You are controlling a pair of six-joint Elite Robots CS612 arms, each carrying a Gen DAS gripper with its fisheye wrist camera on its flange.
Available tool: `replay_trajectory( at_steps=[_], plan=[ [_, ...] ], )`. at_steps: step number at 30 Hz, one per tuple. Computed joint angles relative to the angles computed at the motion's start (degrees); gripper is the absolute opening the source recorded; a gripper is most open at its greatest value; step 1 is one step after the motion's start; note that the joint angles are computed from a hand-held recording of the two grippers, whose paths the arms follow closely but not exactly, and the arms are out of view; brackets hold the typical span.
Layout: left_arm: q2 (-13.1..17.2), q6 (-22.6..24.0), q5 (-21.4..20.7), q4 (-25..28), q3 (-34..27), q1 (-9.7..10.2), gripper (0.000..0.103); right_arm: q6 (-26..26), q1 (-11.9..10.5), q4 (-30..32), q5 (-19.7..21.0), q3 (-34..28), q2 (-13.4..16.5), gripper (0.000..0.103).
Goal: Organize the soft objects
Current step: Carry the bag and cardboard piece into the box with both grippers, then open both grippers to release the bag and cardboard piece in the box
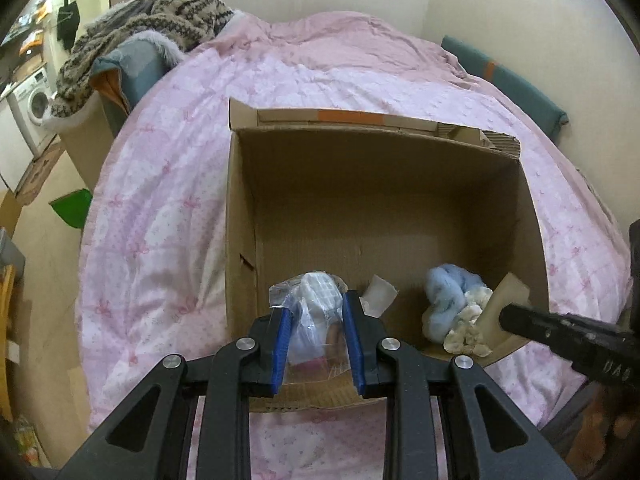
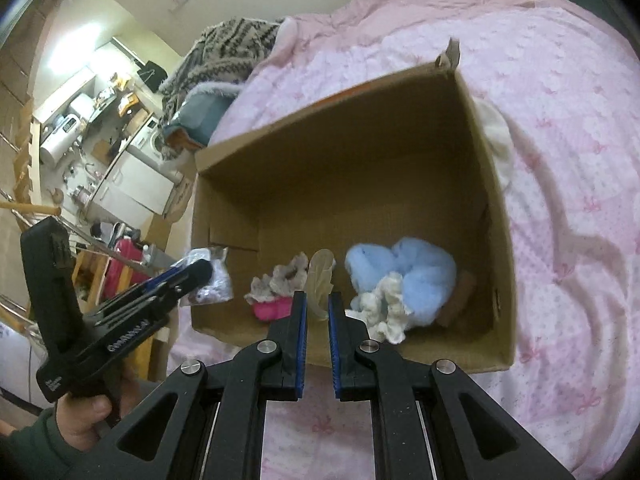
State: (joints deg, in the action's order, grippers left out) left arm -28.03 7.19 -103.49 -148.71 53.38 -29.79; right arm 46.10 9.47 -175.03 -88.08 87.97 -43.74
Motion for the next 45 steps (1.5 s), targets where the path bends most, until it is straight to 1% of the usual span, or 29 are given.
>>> replay_trajectory(
  at_steps=[3,6,10,15,20,23,27,31,32,34,35,36,37,38,39,40,41,42,44,45],
  plan=[
    [0.2,-0.4,-0.3,0.9,-0.2,0.01,0.023,-0.3,0.1,0.7,0.7,-0.6,0.3,0.012],
    [0.4,-0.6,-0.1,1.2,-0.5,-0.01,0.023,-0.7,0.1,1.2,0.6,-1.0,0.6,0.012],
    [0.5,-0.6,-0.7,2.2,-0.7,0.00,0.023,-0.1,0.1,2.0,0.5,-1.3,0.8,0.012],
    [0.4,-0.3,-1.2,2.1,-0.4,-0.08,0.023,0.2,0.0,2.3,0.6,-1.3,0.8,0.012],
    [0.1,0.1,-0.7,1.2,0.3,-0.23,0.023,0.3,-0.1,2.4,0.4,-1.4,0.9,0.012],
    [0.1,0.1,-1.4,1.2,0.4,-0.14,0.023,0.6,-0.1,2.3,0.5,-1.3,0.8,0.012],
    [-0.1,0.1,-0.5,0.2,0.9,-0.23,0.024,1.3,-0.1,1.5,0.2,-0.9,0.6,0.014],
    [-0.1,0.2,-0.6,0.1,0.9,-0.25,0.025,1.4,-0.2,0.9,0.4,-0.9,0.7,0.014],
    [-0.2,0.4,-0.6,0.1,1.0,-0.25,0.026,1.4,-0.2,0.8,0.4,-0.9,0.7,0.014],
    [-0.5,0.4,-0.1,-0.9,1.5,-0.34,0.041,1.4,-0.2,0.2,0.3,-0.9,0.7,0.014],
    [-0.6,0.4,-0.1,-1.7,1.8,-0.38,0.044,1.3,-0.2,-0.1,0.1,-0.9,0.7,0.014],
    [-0.8,0.3,0.0,-2.6,2.1,-0.39,0.050,1.3,-0.2,-0.4,-0.1,-0.9,0.7,0.016],
    [-1.0,0.1,0.2,-3.2,2.5,-0.46,0.058,1.4,-0.2,-0.7,-0.2,-0.9,0.7,0.019],
    [-1.0,-0.1,0.2,-3.6,2.6,-0.44,0.062,1.5,-0.2,-0.8,-0.5,-0.9,0.7,0.022],
    [-1.1,-0.4,0.2,-4.5,2.8,-0.41,0.065,1.7,-0.1,-0.8,-1.0,-0.8,0.6,0.032],
    [-1.2,-0.5,0.2,-5.0,2.9,-0.40,0.065,1.9,-0.1,-1.0,-1.4,-0.7,0.6,0.045],
    [-1.2,-0.4,0.3,-5.1,3.0,-0.42,0.065,2.2,0.0,-1.5,-1.9,-0.5,0.5,0.055],
    [-1.3,-0.4,0.9,-5.3,3.1,-0.48,0.065,2.4,0.1,-2.0,-2.7,-0.4,0.5,0.067],
    [-1.6,-0.5,1.3,-6.0,3.5,-0.48,0.065,2.2,0.2,-2.1,-3.5,-0.3,0.3,0.067],
    [-1.8,-0.7,2.3,-6.8,3.9,-0.54,0.065,1.9,0.3,-1.7,-4.3,-0.3,0.1,0.067]
  ],
)
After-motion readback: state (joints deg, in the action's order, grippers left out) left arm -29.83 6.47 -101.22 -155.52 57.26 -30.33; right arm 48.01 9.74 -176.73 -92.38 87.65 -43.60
